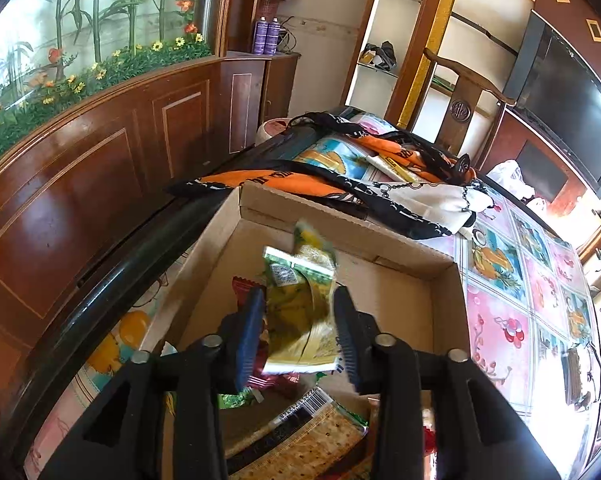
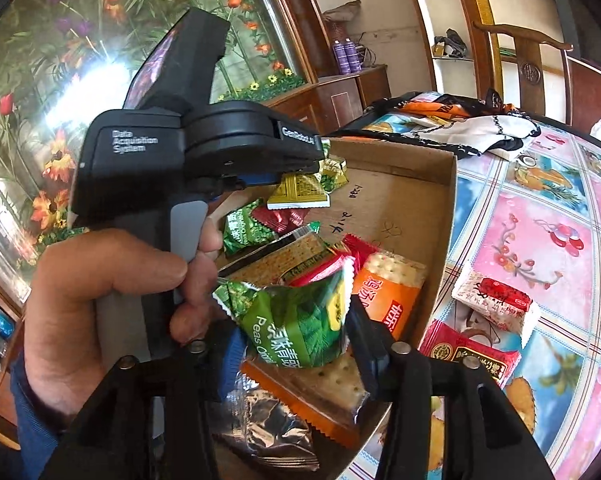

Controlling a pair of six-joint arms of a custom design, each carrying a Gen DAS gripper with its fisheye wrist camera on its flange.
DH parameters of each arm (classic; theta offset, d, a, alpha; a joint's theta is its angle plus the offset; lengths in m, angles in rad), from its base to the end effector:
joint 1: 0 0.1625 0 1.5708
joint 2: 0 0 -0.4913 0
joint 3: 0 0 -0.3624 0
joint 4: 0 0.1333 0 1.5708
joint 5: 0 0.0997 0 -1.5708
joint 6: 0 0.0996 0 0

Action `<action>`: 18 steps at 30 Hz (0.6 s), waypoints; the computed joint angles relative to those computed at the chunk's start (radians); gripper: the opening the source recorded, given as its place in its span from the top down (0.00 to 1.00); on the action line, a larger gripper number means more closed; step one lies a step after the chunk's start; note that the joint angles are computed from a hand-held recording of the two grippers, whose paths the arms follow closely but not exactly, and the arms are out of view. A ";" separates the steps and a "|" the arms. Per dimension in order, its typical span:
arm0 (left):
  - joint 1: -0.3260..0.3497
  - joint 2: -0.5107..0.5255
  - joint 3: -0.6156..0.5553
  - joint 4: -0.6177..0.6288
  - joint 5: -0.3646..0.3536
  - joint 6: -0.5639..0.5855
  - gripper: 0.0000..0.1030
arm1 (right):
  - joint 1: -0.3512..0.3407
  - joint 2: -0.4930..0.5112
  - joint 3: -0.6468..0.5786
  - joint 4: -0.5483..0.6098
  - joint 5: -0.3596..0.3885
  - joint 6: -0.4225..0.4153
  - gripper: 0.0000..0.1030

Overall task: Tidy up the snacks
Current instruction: 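Open the left tool to drop the yellow-green bag while the right drops the pea bag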

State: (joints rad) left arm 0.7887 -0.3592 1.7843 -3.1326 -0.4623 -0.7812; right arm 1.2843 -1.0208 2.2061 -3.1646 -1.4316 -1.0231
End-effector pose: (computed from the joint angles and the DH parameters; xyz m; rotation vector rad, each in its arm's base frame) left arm -0.2773 -0.5948 -0.0538 -0.0929 2.2169 -1.0743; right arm -0.0069 -0.5440 0.1946 1.0983 -2.7281 0.6080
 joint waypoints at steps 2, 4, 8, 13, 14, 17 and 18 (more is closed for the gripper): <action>-0.001 0.001 0.003 -0.018 0.002 0.006 0.56 | 0.002 -0.004 0.003 0.002 -0.008 -0.005 0.41; -0.004 0.004 0.004 -0.042 0.006 0.019 0.55 | -0.004 -0.019 0.005 0.024 0.006 -0.006 0.40; -0.012 0.014 0.014 -0.146 0.002 0.073 0.54 | -0.020 -0.057 0.009 0.050 0.047 -0.005 0.41; -0.031 0.037 0.012 -0.299 -0.030 0.199 0.51 | -0.075 -0.133 -0.006 0.105 0.129 0.003 0.40; -0.035 0.041 0.010 -0.318 -0.037 0.219 0.51 | -0.086 -0.143 -0.008 0.103 0.140 0.005 0.39; -0.047 0.056 -0.001 -0.366 -0.067 0.281 0.51 | -0.123 -0.160 -0.032 0.051 0.136 0.051 0.38; -0.050 0.060 -0.006 -0.373 -0.079 0.297 0.51 | -0.129 -0.151 -0.052 0.026 0.107 0.080 0.38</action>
State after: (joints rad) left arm 0.7385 -0.2990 1.7787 -3.5052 -0.5409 -0.4841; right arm 1.1553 -1.1715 2.1543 -3.1384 -1.3249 -0.9433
